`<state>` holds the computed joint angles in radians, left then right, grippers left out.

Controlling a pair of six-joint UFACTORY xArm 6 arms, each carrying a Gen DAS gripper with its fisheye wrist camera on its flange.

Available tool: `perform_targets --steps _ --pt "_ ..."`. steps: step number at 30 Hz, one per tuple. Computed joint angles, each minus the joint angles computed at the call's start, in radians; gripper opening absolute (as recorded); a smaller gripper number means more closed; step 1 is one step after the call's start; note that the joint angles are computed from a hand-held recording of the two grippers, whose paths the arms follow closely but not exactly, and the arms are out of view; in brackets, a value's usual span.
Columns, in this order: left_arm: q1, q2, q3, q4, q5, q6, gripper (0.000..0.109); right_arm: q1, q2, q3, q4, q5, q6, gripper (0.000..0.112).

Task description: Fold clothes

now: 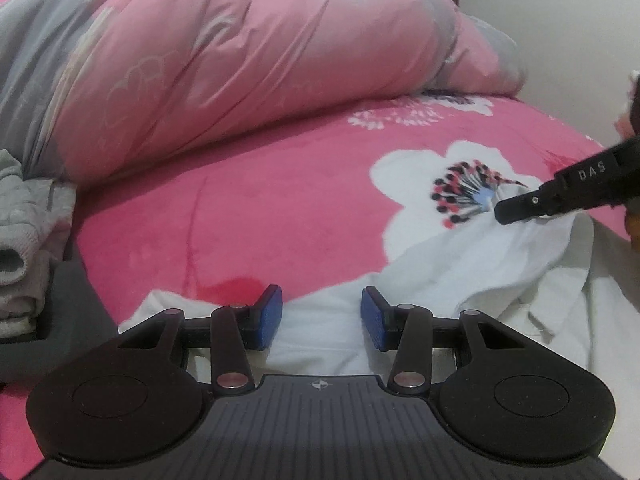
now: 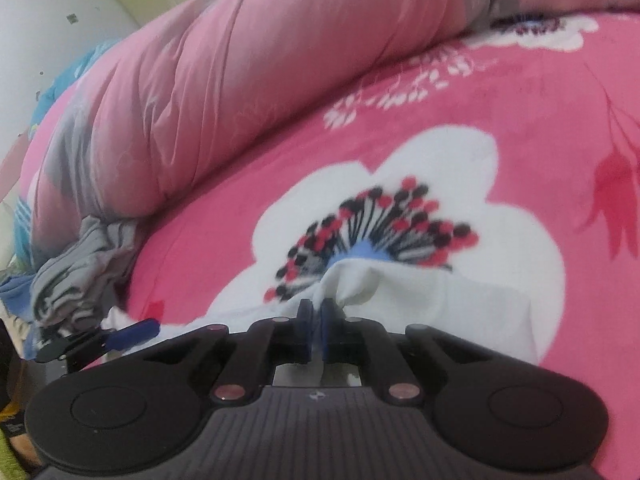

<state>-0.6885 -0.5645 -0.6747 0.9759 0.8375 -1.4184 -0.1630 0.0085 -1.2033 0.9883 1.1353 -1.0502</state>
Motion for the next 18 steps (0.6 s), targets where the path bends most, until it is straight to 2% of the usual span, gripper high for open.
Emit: perform_targets --steps 3,5,6,7,9,13,14,16,17,18 --pt "0.007 -0.028 0.012 -0.014 -0.012 -0.006 0.044 -0.001 0.005 -0.001 -0.006 -0.008 0.017 0.006" --pt "-0.005 -0.065 0.026 -0.004 -0.01 -0.019 0.044 -0.019 0.0 -0.023 -0.039 0.024 0.053 0.014" --pt "-0.017 -0.085 0.03 0.007 0.001 -0.027 0.045 -0.033 -0.015 -0.025 -0.046 0.035 0.048 0.025" --pt "-0.03 -0.105 0.034 0.018 0.011 -0.036 0.045 -0.048 -0.033 -0.023 -0.05 0.043 0.038 0.028" --pt "-0.044 -0.125 0.033 0.038 0.013 -0.042 0.045 -0.079 -0.065 -0.021 -0.041 0.077 0.007 0.028" --pt "-0.081 -0.093 0.008 0.016 -0.036 0.056 0.045 -0.124 -0.124 0.006 -0.012 0.182 -0.088 0.028" --pt "-0.092 -0.076 0.002 -0.006 -0.05 0.1 0.045 -0.116 -0.147 0.038 -0.027 0.174 -0.126 0.028" --pt "-0.138 -0.011 -0.031 -0.068 -0.001 0.232 0.045 -0.095 -0.193 0.108 -0.063 0.147 -0.203 0.028" --pt "-0.17 0.028 -0.049 -0.067 0.057 0.263 0.045 -0.073 -0.216 0.15 -0.1 0.102 -0.227 0.028" --pt "-0.186 0.032 -0.046 -0.038 0.073 0.253 0.045 -0.048 -0.239 0.195 -0.136 0.048 -0.247 0.026"
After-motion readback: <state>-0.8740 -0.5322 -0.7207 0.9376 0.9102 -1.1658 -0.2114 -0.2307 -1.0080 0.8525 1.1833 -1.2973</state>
